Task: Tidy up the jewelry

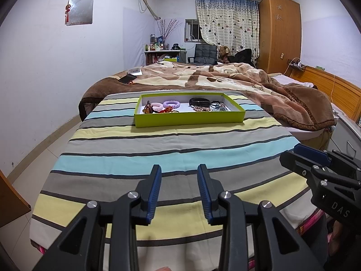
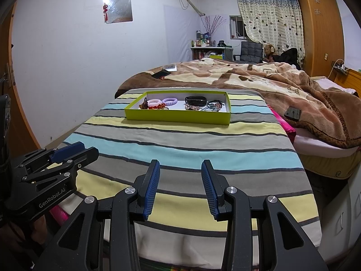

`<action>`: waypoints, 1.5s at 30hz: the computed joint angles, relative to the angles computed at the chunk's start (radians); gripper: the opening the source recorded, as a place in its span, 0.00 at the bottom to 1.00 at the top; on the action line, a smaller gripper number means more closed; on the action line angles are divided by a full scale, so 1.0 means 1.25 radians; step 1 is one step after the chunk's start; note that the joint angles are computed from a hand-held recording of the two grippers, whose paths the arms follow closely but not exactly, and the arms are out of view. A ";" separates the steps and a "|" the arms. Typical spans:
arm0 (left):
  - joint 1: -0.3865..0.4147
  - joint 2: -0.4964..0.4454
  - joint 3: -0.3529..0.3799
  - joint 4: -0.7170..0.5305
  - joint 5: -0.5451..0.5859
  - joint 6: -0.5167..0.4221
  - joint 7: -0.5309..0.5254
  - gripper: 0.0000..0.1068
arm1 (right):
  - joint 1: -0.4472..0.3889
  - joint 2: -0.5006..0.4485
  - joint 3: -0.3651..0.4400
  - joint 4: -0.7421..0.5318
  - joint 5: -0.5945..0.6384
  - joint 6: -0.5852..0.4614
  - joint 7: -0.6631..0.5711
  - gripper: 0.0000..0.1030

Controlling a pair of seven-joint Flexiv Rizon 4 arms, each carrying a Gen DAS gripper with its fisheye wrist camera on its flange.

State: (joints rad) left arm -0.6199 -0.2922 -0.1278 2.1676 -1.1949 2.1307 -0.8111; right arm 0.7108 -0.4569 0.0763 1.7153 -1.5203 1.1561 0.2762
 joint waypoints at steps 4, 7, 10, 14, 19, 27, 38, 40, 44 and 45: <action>0.001 0.001 0.001 0.004 0.004 -0.001 -0.003 0.32 | 0.001 0.000 0.000 0.000 0.001 0.000 0.000 0.38; 0.001 0.001 0.001 0.003 0.003 -0.001 -0.001 0.32 | 0.000 0.000 0.000 0.000 0.000 0.001 0.001 0.38; 0.000 0.000 0.001 0.002 -0.001 0.000 0.001 0.32 | 0.000 -0.001 0.000 0.000 0.000 0.001 0.001 0.38; 0.003 0.002 0.002 0.008 0.007 -0.003 -0.003 0.32 | 0.002 -0.002 0.000 -0.001 -0.001 0.000 0.004 0.38; 0.002 0.003 0.001 0.009 0.003 -0.002 -0.001 0.32 | 0.001 -0.002 -0.001 0.000 -0.003 0.003 0.005 0.38; -0.007 -0.003 -0.005 0.000 -0.027 0.016 0.027 0.32 | 0.001 -0.002 0.001 0.001 -0.006 0.001 0.006 0.38; -0.003 -0.005 -0.026 -0.006 -0.067 0.038 0.062 0.32 | 0.001 0.000 0.002 0.001 -0.008 0.000 0.003 0.38; -0.002 -0.004 -0.029 -0.006 -0.069 0.040 0.063 0.32 | 0.001 0.000 0.002 0.001 -0.007 0.000 0.001 0.38; 0.002 -0.003 -0.033 -0.005 -0.069 0.040 0.063 0.32 | 0.001 0.000 0.002 0.000 -0.006 0.000 0.000 0.38; 0.000 -0.004 -0.034 -0.006 -0.073 0.043 0.065 0.32 | 0.001 0.000 0.002 0.000 -0.007 0.000 0.000 0.38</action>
State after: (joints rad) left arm -0.6197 -0.2970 -0.1701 2.1597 -1.2858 2.1842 -0.7301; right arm 0.7122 -0.4569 0.0786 1.7151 -1.5291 1.1563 0.2766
